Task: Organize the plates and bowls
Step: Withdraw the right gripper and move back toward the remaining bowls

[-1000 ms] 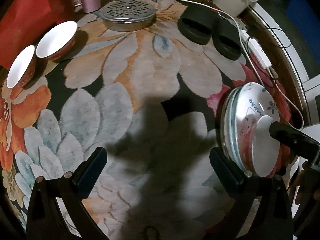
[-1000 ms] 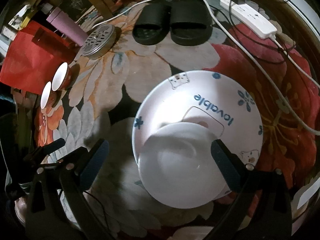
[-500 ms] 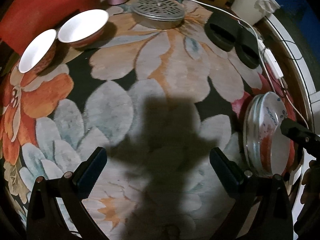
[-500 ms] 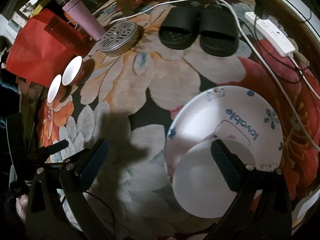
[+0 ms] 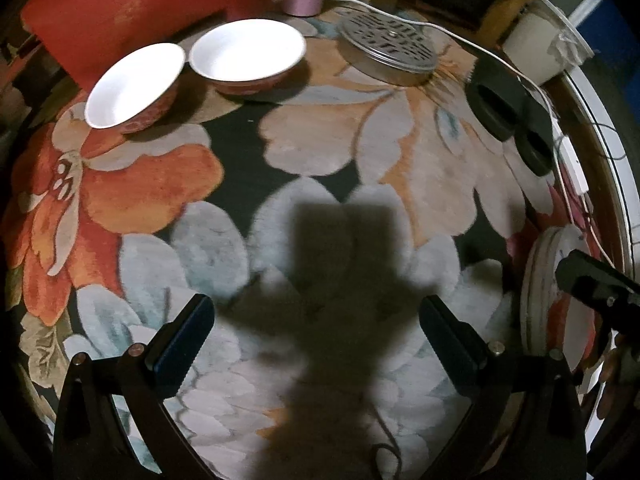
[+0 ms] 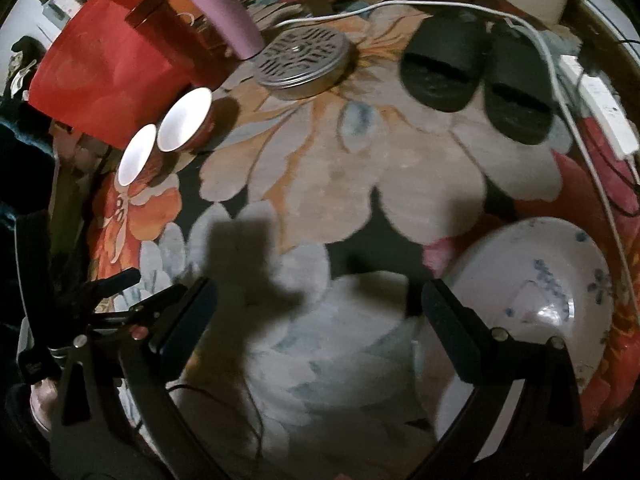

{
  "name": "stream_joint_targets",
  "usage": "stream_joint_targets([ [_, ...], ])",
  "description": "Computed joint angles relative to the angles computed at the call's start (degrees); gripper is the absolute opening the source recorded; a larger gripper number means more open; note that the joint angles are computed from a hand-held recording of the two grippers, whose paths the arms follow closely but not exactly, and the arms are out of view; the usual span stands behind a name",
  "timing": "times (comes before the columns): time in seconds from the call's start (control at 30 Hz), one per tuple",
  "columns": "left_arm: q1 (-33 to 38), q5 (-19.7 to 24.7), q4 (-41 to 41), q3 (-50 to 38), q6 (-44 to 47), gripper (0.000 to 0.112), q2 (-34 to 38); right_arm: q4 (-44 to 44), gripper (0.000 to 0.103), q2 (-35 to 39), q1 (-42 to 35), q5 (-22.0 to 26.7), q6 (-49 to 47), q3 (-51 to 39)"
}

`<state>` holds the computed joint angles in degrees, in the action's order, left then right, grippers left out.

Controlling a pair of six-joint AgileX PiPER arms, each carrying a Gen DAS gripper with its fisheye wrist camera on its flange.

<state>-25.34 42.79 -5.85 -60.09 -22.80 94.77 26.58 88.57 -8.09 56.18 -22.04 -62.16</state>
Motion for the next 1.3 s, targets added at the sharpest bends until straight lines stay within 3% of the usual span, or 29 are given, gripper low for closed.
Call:
stream_joint_targets([
  [0.37, 7.61, -1.69, -2.06, 2.05, 4.75, 0.102, 0.23, 0.72, 0.103, 5.55, 7.81, -0.94, 4.32, -4.62],
  [0.83, 22.53, -2.97, -3.54, 0.61, 10.71, 0.102, 2.93, 0.39, 0.103, 17.56, 16.47, -0.75, 11.00, -17.17],
  [1.1, 28.05, -3.02, -4.41, -2.85, 11.42, 0.102, 5.73, 2.40, 0.103, 27.16, 18.63, -0.59, 14.63, -28.93],
  [1.3, 30.42, -2.76, -5.44, -5.63, 11.69, 0.102, 8.00, -0.75, 0.100, 34.87, 20.83, -1.14, 24.35, -40.47],
])
